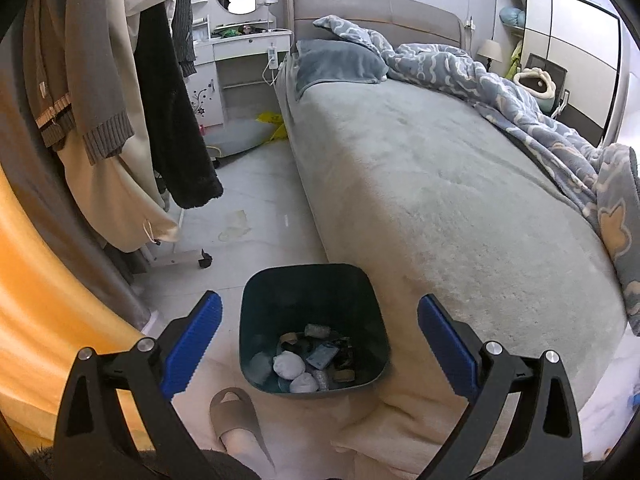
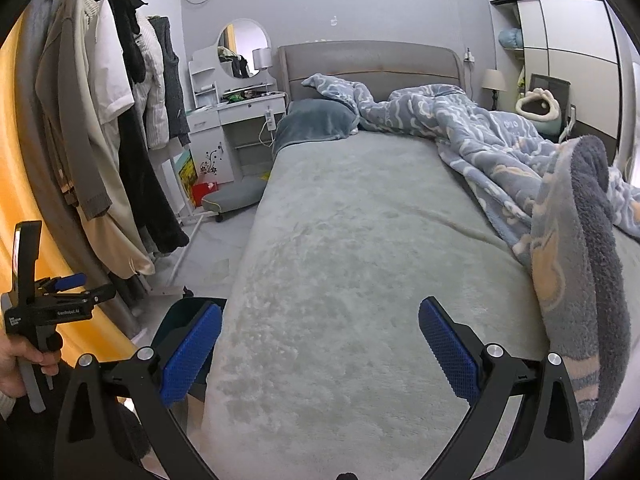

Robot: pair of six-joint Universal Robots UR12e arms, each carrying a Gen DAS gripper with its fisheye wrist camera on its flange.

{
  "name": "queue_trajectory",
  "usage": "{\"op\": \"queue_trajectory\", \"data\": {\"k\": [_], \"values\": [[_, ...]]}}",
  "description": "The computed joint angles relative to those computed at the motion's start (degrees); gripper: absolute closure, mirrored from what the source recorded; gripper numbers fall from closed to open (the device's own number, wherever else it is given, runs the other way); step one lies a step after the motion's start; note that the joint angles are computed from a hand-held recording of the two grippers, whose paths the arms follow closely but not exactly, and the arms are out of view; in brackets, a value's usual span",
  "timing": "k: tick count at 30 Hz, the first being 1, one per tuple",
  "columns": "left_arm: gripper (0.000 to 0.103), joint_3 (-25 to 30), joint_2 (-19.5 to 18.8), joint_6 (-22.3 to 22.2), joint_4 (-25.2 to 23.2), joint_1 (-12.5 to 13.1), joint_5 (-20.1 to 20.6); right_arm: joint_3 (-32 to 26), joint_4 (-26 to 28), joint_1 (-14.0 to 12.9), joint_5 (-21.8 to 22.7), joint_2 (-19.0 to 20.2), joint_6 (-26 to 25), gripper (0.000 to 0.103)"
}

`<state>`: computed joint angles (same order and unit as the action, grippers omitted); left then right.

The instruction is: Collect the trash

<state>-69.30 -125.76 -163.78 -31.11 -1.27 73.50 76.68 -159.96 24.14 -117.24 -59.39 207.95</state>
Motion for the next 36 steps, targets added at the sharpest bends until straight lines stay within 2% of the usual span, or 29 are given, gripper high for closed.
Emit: {"op": "queue_trajectory", "data": {"k": [36], "values": [[0.003, -0.6, 0.5, -0.4, 2.3, -0.1, -0.7, -0.1, 0.5, 0.3, -1.7, 0.1, 0.9, 0.003]]}}
